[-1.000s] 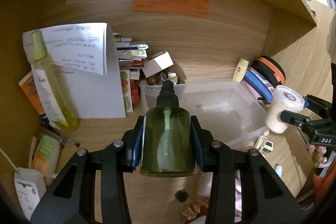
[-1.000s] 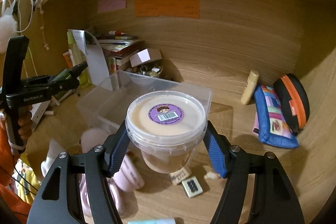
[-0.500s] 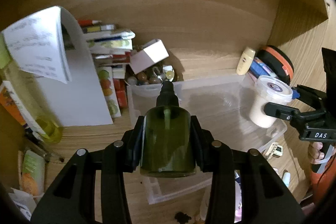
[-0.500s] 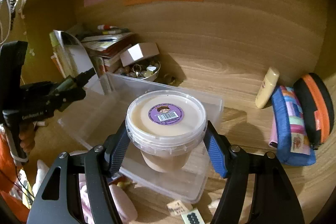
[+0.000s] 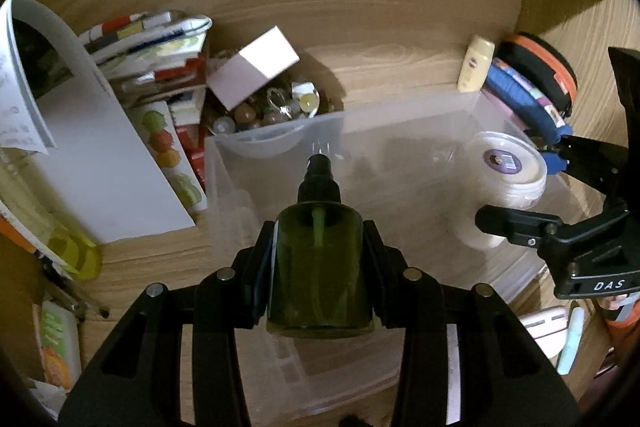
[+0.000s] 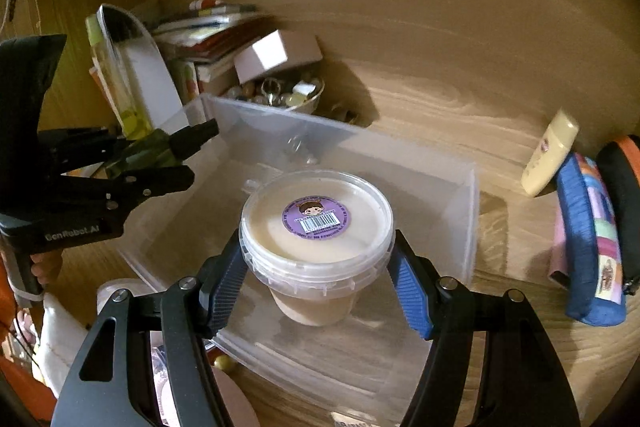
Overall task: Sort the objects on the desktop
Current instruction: 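Carry the green bottle with left tool while right tool carries the tub to the clear box, then lower and release the bottle with left tool while right tool releases the tub in the box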
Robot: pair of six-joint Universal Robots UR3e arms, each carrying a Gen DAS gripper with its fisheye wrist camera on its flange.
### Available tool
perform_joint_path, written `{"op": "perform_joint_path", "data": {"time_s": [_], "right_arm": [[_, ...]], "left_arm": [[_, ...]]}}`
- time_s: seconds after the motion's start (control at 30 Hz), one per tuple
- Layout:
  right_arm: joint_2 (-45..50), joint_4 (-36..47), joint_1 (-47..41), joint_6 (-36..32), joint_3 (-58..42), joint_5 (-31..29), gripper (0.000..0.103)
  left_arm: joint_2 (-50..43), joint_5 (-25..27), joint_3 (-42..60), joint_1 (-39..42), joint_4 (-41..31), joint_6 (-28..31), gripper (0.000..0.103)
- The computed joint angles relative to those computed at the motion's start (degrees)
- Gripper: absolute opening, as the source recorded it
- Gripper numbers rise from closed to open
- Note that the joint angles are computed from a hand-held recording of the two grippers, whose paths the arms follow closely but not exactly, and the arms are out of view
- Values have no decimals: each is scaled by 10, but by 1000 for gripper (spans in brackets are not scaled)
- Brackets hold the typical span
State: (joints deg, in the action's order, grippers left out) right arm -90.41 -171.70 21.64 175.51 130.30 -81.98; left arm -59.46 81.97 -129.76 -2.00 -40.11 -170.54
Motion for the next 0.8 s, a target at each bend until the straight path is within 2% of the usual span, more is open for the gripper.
{"op": "perform_joint_path", "data": {"time_s": [0.07, 0.37, 0.57, 0.7, 0.8], "right_arm": [[7, 4, 1, -2, -4, 2, 65], [28, 13, 9, -1, -20, -12, 65], [25, 24, 7, -3, -24, -11, 65], [25, 40, 7, 1, -32, -11, 66], [19, 58, 8, 4, -36, -13, 67]], "left_arm": [[-11, 18, 4, -16, 10, -5, 41], [-32, 41, 9, -48, 18, -4, 42], [-38, 43, 13, -60, 23, -13, 54], [-29, 55, 10, -68, 30, -21, 70], [-15, 57, 8, -68, 26, -25, 71]]}}
